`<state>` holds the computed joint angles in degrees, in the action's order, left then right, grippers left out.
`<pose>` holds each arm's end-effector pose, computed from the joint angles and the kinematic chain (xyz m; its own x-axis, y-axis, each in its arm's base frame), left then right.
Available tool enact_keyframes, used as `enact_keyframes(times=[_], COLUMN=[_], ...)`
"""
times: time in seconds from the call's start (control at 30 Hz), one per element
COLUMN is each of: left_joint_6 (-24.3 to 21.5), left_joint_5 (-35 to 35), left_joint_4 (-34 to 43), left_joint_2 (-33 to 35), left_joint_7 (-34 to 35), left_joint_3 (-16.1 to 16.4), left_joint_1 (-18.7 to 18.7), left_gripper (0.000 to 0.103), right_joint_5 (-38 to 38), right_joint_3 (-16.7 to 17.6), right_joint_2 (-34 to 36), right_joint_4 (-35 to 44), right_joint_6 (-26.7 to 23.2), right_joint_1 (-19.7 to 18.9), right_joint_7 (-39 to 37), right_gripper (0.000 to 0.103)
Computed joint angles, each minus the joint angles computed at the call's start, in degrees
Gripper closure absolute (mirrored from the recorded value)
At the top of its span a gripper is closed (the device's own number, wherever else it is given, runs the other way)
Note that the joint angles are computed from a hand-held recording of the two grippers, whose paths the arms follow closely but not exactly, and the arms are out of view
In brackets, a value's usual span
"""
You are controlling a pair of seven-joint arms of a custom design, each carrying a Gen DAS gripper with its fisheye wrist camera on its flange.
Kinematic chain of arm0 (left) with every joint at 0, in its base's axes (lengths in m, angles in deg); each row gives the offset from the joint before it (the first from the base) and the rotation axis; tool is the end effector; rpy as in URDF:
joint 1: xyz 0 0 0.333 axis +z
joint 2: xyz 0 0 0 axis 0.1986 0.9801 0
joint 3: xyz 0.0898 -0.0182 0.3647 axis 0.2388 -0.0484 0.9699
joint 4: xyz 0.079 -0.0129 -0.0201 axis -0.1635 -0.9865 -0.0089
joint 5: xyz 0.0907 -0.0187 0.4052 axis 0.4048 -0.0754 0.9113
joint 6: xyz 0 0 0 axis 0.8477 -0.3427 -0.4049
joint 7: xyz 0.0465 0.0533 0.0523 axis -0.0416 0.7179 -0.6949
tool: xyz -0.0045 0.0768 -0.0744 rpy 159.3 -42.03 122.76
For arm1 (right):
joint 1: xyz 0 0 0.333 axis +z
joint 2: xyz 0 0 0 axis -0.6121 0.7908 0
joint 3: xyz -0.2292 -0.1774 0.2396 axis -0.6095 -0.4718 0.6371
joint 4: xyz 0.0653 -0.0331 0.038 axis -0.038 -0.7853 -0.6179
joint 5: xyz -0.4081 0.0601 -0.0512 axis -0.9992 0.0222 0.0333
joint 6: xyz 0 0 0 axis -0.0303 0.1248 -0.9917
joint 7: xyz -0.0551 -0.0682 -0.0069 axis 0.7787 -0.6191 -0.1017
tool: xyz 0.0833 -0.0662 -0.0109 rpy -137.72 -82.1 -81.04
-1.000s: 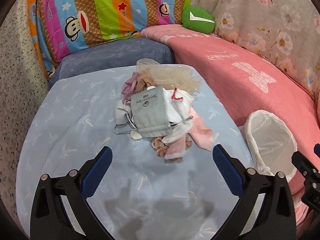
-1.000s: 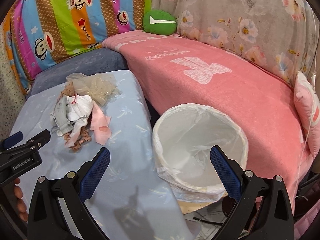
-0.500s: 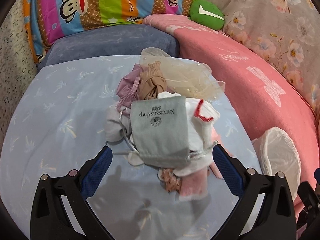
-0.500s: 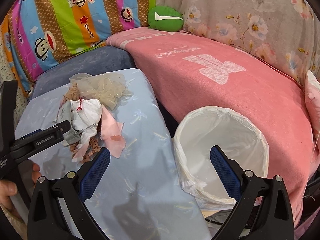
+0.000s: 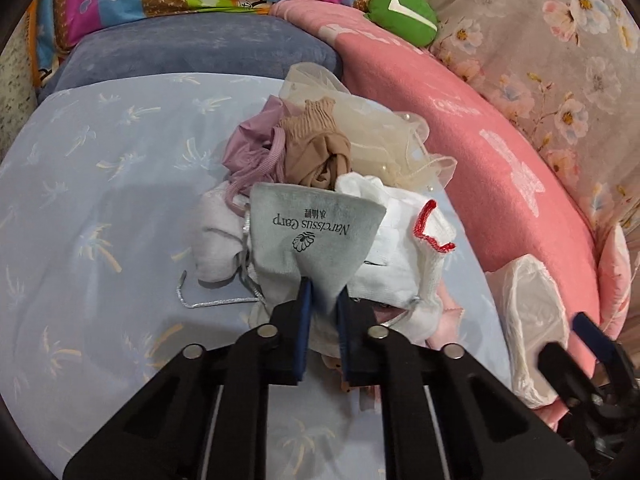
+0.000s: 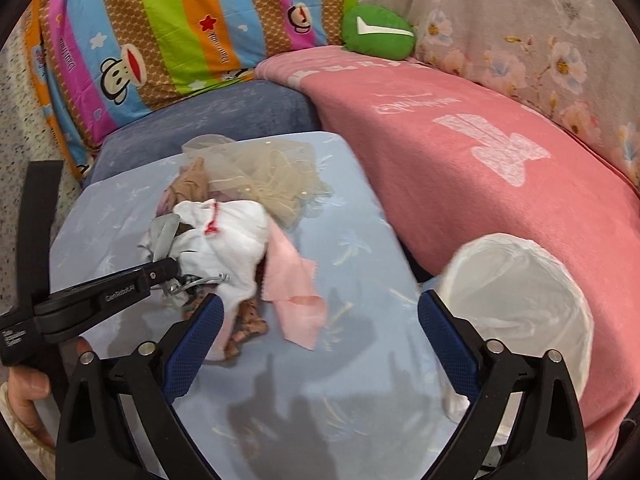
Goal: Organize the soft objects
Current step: 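Reach the left tool to the grey face mask and close on it, then lift the grey mask with the left tool while the right tool grasps white cloth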
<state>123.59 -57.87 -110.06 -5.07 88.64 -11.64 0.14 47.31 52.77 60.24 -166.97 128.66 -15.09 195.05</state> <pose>0.5928 -0.2450 0.4693 0.1827 -0.9113 0.3689 -0.7625 -0.3682 -0.5320 0.6086 0.2609 0.4985 0.2900 -0.9569 -0.0143 -0.7222 -0.2090 -0.6593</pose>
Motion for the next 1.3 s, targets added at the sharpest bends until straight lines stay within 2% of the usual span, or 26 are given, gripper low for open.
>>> enact_keyframes(times=[0.07,0.17,0.27,0.37,0.47,0.57,0.67,0.93,1.3], left_joint_6=[0.79,-0.2,-1.85,-3.0,-3.2,-3.19,-3.28,-2.19,-2.22], left_joint_5=[1.83,5.08,8.17,9.58,9.35,9.15,9.1,10.15,14.6], left_joint_4=[-1.42,-1.84,-1.85,-1.56,-1.69,-1.98,-2.2,-1.8,3.83], left_joint_2=[-1.48,-2.6,-3.35,-3.6,-3.91,-4.22,-4.57,-5.8,-4.33], left_joint_7=[-1.61,-4.22,-6.79,-7.06,-6.29,-5.89,-5.71,-6.25,-6.75], left_joint_3=[0.94,1.83,2.07,1.65,1.15,0.9,0.72,0.03,-1.38], left_joint_1=[-0.32,-0.35,-0.03,0.57,1.19,1.54,1.71,1.36,-1.65], left_gripper=[0.098,0.099,0.099,0.099,0.099,0.099,0.099,0.099,0.099], right_joint_5=[3.25,9.2,11.59,10.49,11.7,13.0,13.24,17.36,21.33], right_joint_3=[1.84,4.26,4.34,2.65,2.73,2.75,2.35,3.58,3.61], right_joint_2=[1.45,3.77,6.09,8.39,10.35,11.41,10.99,5.53,-3.88], right_joint_4=[1.6,4.3,7.17,9.83,12.11,13.31,12.84,8.27,0.71], right_joint_6=[-0.93,-2.41,-3.69,-4.56,-6.25,-7.27,-6.78,-2.68,2.61], right_joint_1=[-0.76,-1.58,-0.47,1.83,2.16,2.34,2.61,0.12,-3.73], right_joint_7=[-3.49,-9.11,-11.46,-11.05,-11.72,-12.28,-12.38,-15.35,-18.09], right_gripper=[0.025,0.034,0.04,0.048,0.064,0.09,0.097,0.097,0.097])
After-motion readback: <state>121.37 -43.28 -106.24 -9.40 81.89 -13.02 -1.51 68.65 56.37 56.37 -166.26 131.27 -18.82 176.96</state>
